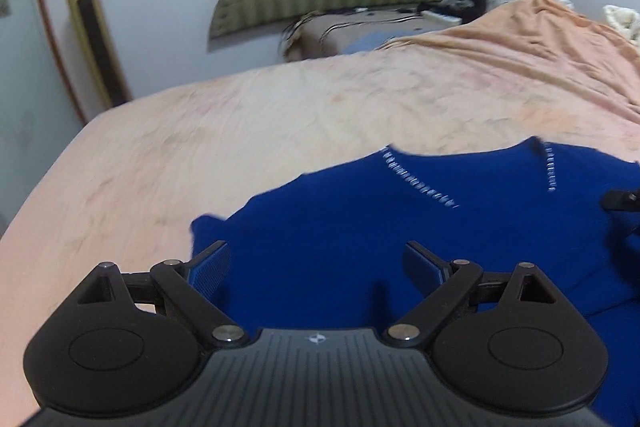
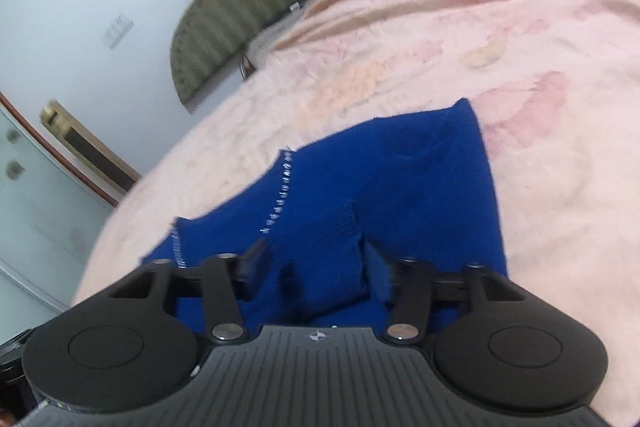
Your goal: Fold small clothes
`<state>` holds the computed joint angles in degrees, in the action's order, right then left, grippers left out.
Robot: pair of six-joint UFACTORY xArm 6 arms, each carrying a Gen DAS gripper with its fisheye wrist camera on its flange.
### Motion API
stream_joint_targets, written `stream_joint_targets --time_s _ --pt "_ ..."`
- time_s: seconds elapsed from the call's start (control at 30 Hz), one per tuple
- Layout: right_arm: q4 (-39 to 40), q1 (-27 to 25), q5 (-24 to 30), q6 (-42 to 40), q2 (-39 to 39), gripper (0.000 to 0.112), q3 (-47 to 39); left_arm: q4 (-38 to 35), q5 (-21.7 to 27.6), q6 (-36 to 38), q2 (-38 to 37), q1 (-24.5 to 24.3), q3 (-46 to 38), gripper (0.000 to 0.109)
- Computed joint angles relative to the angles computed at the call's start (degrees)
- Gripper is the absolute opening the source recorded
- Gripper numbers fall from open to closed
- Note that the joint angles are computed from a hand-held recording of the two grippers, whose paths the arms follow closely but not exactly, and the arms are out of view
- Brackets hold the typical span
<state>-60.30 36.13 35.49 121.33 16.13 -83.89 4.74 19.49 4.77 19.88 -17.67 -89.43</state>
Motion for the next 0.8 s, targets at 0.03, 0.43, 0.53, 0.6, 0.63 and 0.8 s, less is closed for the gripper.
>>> stream_joint_targets --time_s 0.03,0.43,0.53,0.6,0.63,0.8 --pt "1.55 0.12 1.33 -2.60 0.97 0.025 -1.40 1.17 -0.03 -1.34 -0.28 0.25 0.33 0.094" --pt "1.86 7.06 25.30 -11.01 -2.29 0.014 -2.74 8.65 3.47 -6.96 4.38 -0.36 -3.83 0.094" --pt "3.39 8.66 32.87 -12.55 -0.02 0.024 -5.89 9.78 1.77 -8.33 2.58 -0.09 -0.91 0.094" --pt "-0.45 11.19 38.36 -11.43 0.91 0.023 -7.73 8.78 0.04 -7.59 1.54 0.10 0.73 0.094" --pt "-2.05 11.70 37.75 -11.95 0.85 0.023 -7.76 9.10 0.26 -7.82 1.65 0.07 0.61 0.094" --pt "4.08 6.38 18.51 -16.78 0.62 0.032 -5.03 9.38 4.32 -8.77 1.70 -0.14 -0.34 0.094"
